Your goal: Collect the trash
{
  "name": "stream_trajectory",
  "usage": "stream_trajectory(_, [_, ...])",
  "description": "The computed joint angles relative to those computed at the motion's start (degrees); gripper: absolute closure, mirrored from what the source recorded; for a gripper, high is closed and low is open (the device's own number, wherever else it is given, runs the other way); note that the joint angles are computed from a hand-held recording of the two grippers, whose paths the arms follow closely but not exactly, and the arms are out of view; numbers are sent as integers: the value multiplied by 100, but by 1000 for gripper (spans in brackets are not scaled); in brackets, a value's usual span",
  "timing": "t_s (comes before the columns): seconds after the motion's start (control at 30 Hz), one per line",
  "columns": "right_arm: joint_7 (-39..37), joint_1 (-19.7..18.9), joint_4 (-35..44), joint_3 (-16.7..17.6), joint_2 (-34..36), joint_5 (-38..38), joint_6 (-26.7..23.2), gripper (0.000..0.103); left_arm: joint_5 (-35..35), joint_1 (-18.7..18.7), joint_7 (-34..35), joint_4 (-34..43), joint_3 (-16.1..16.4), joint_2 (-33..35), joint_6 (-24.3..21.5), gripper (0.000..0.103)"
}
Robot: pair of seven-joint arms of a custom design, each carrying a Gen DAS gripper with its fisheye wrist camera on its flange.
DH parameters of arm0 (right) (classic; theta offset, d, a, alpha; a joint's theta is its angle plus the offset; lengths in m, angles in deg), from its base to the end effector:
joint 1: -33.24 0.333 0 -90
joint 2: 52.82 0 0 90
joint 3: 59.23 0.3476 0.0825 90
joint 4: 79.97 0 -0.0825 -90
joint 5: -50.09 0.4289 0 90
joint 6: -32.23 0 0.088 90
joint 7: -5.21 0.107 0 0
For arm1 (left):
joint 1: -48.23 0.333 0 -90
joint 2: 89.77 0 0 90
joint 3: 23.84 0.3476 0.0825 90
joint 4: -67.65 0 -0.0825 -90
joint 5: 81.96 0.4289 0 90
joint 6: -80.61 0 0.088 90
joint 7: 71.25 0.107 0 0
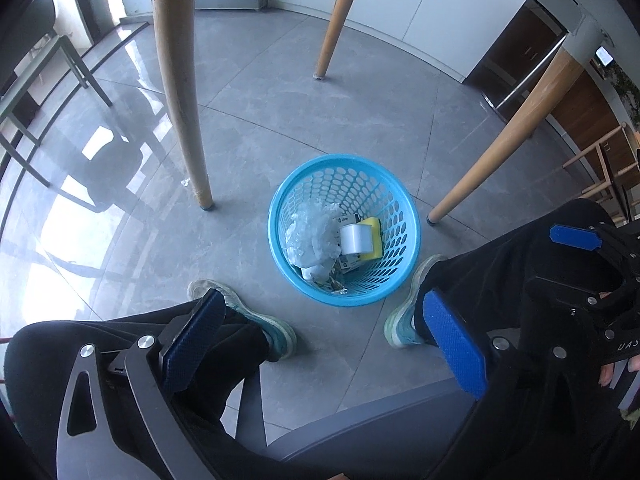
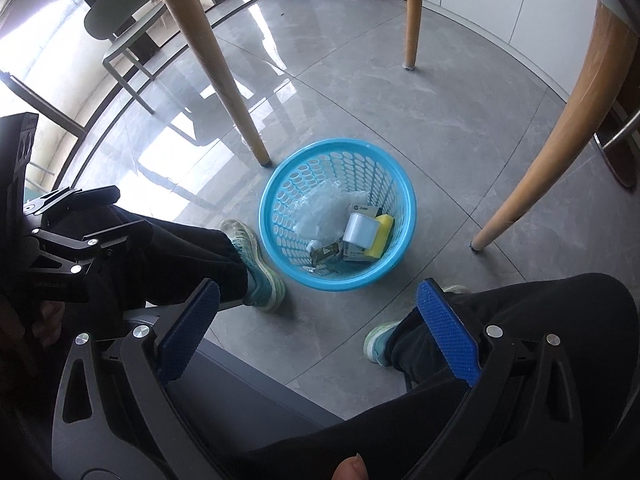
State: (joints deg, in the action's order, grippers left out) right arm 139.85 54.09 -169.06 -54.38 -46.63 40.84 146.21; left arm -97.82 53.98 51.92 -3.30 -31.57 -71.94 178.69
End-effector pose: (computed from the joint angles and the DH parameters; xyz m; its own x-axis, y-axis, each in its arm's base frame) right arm 0.6110 0.2795 0.6402 -0.2663 -0.9570 -0.1148 -0.8980 0.2896 -0.3312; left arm 0.7146 -0.0329 0.6451 -0.5681 -0.8040 0.1757 -0.8083 0.5050 -0.3026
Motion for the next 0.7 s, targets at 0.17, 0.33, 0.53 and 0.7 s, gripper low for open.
stream_trajectory(0.17, [31, -23, -71, -4, -48, 72, 97, 8, -19, 15, 124, 59, -18, 31, -73, 6])
stream_trajectory(0.33, [29, -36, -104, 2, -47, 146, 119, 8, 120, -39, 227, -80, -6, -64, 75, 6])
stream_trajectory(0.53, [-38, -43, -91, 5, -14, 253, 102, 8, 91, -47, 304, -196, 1, -141, 183, 6])
stream_trajectory(0.7, [-18, -25, -115, 9, -35, 212, 173, 8, 14, -22, 290, -136, 7, -97, 97, 6])
